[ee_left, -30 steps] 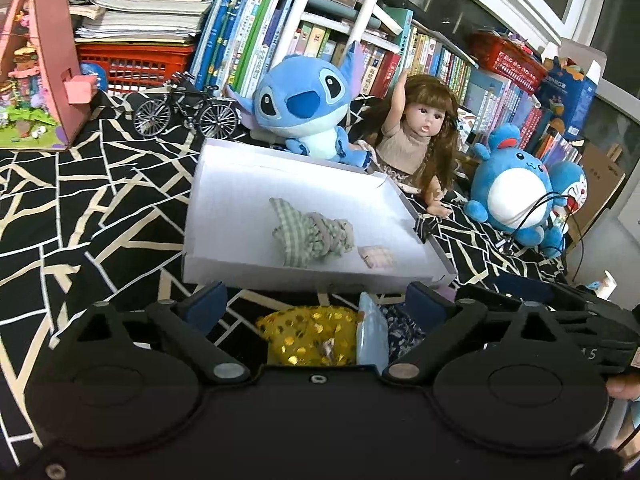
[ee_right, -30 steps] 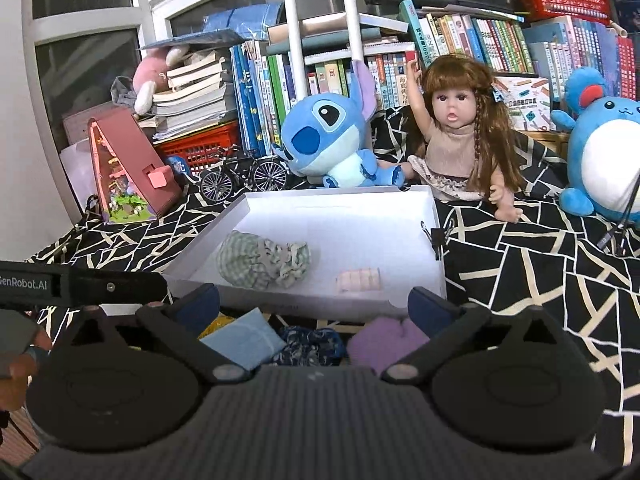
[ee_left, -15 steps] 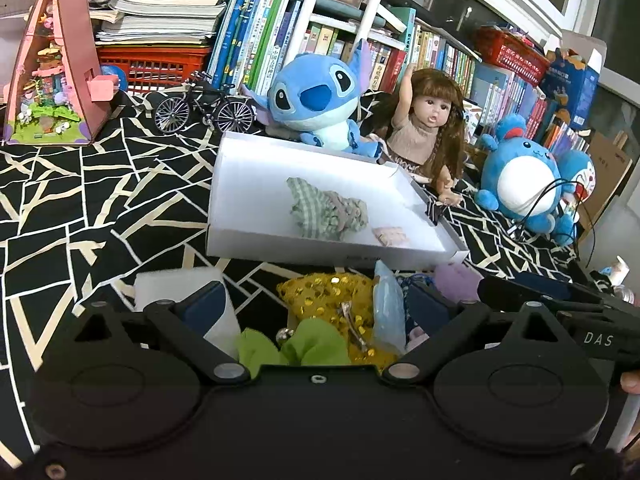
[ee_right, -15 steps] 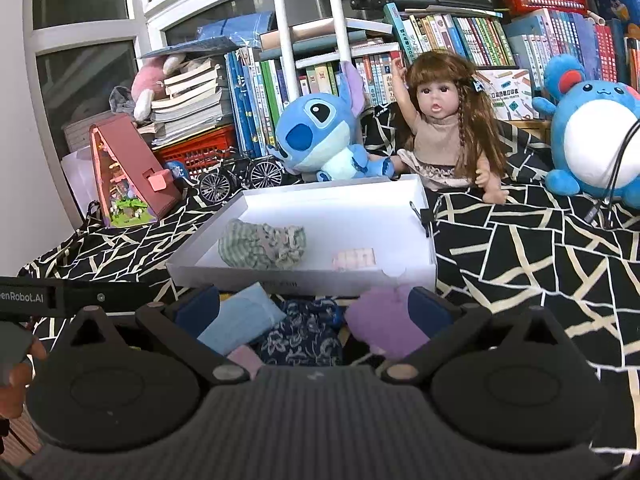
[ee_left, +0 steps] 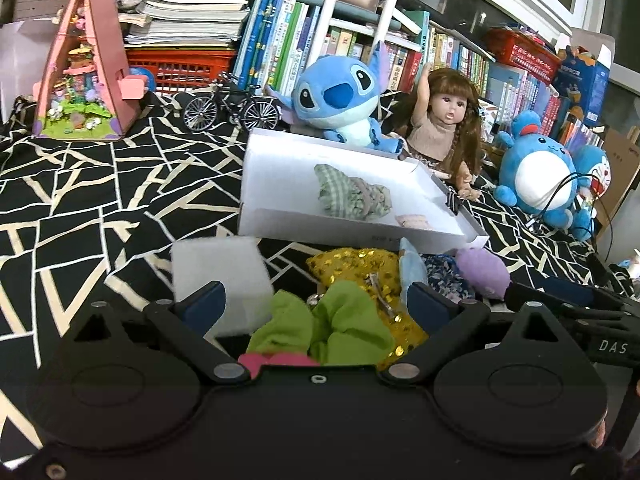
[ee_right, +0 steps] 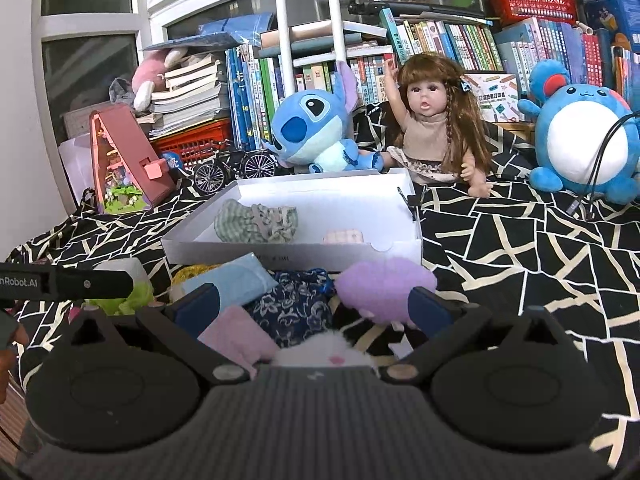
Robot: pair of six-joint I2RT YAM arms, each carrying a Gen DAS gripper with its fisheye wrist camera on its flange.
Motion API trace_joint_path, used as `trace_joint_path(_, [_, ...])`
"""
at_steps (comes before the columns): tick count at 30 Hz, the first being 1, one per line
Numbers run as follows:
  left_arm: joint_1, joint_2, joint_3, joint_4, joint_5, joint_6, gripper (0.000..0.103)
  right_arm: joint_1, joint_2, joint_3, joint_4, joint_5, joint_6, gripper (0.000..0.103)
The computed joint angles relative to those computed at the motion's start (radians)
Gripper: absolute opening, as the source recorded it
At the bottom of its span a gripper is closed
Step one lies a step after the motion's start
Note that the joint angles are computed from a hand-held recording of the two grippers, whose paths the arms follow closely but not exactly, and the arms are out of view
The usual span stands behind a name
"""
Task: Organize soft objects
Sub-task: 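Move both tools back from the box toward the pile of soft items, then grasp the pink-and-green fabric bow with the left tool while the right tool grasps the white fluffy plush cat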
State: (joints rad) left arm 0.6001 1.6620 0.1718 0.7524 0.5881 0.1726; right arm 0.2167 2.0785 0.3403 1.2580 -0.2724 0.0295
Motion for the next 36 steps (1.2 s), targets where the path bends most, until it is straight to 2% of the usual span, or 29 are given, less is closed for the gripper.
trace_joint_path(7, [0.077,0.061,-0.055,0.103,0.029,0.034,0.097,0.031,0.074,-0.070,0.176,0.036,-0.042,0.103])
trace_joint_path(12, [0.117,0.116,-0.086,0.176,0.032,0.061,0.097,0.065,0.122,-0.093,0.244,0.081,-0.098,0.103])
trace_joint_path(16, [0.153,0.147,-0.102,0.191,0.053,0.080,0.097,0.074,0.145,-0.099,0.250,0.092,-0.118,0.103])
trace_joint_path(20, [0.186,0.178,-0.116,0.223,0.071,0.101,0.091,0.055,0.108,-0.094,0.141,0.042,-0.128,0.103])
trace_joint_path(24, [0.221,0.187,-0.131,0.256,0.099,0.096,0.083,0.048,0.130,-0.103,0.164,0.033,-0.118,0.103])
trace_joint_path(31, [0.187,0.194,-0.121,0.245,0.094,0.094,0.082,0.036,0.142,-0.097,0.146,0.018,-0.108,0.102])
trace_joint_path(36, [0.147,0.233,-0.105,0.264,0.081,0.044,0.076,0.049,0.168,-0.100,0.179,0.034,-0.114,0.100])
